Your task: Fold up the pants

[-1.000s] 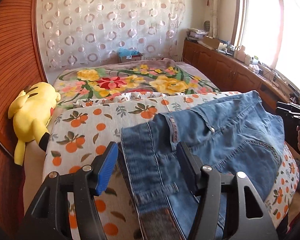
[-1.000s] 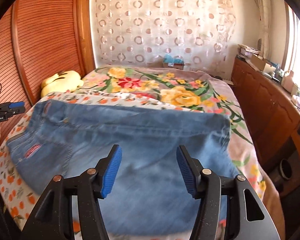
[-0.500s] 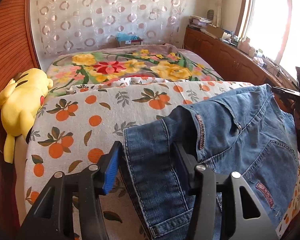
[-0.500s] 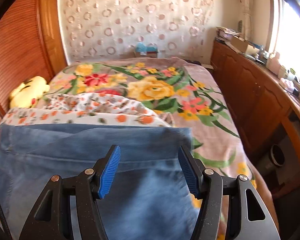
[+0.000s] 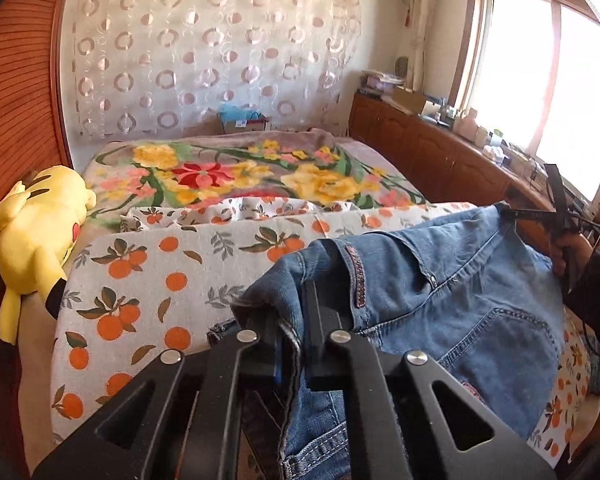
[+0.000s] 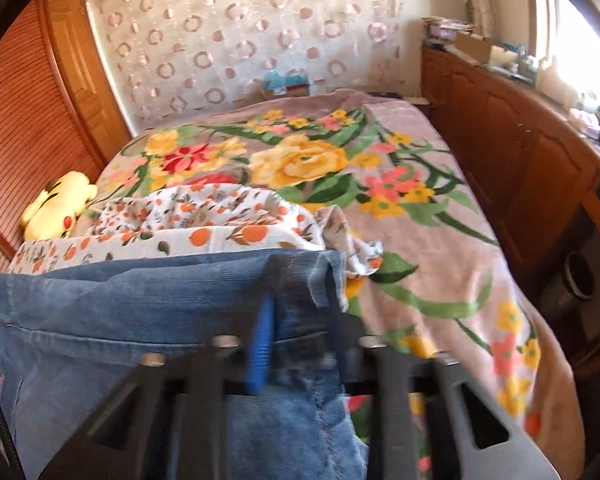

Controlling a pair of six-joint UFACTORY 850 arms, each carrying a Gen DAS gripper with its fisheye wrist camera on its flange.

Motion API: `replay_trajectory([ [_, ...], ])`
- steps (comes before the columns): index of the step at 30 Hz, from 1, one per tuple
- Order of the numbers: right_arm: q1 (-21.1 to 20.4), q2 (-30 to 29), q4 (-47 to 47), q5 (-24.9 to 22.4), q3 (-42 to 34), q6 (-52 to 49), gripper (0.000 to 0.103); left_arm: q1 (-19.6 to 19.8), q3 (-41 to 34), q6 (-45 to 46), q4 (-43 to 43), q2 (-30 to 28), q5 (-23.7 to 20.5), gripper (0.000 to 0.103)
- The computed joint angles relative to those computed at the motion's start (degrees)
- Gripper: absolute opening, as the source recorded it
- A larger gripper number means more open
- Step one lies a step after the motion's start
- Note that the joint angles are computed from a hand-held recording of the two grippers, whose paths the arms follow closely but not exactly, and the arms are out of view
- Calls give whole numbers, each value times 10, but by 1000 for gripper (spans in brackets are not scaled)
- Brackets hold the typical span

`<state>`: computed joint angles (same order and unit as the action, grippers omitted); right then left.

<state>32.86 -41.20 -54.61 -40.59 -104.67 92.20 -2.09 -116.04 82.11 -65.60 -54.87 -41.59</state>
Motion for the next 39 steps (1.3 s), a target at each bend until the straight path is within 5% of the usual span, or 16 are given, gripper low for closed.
replay_trajectory([
  [7,30,49,-173,-42,67,152,6,5,2,2,-39,6,29,5],
  [16,22,-45,-18,-122,-74,-23,6,-17,-109,-130,106,-68,56,5],
  [18,22,-42,4,-126,-76,-37,18,-16,-106,-138,117,-65,53,6],
  [24,31,8,-11,-100,-19,-26,37,-12,-54,-105,110,-29,53,16],
  [28,51,55,-34,-82,54,14,42,-12,8,-49,73,11,76,44],
  [39,107,105,-57,-70,149,86,44,-20,106,40,-2,84,105,49],
])
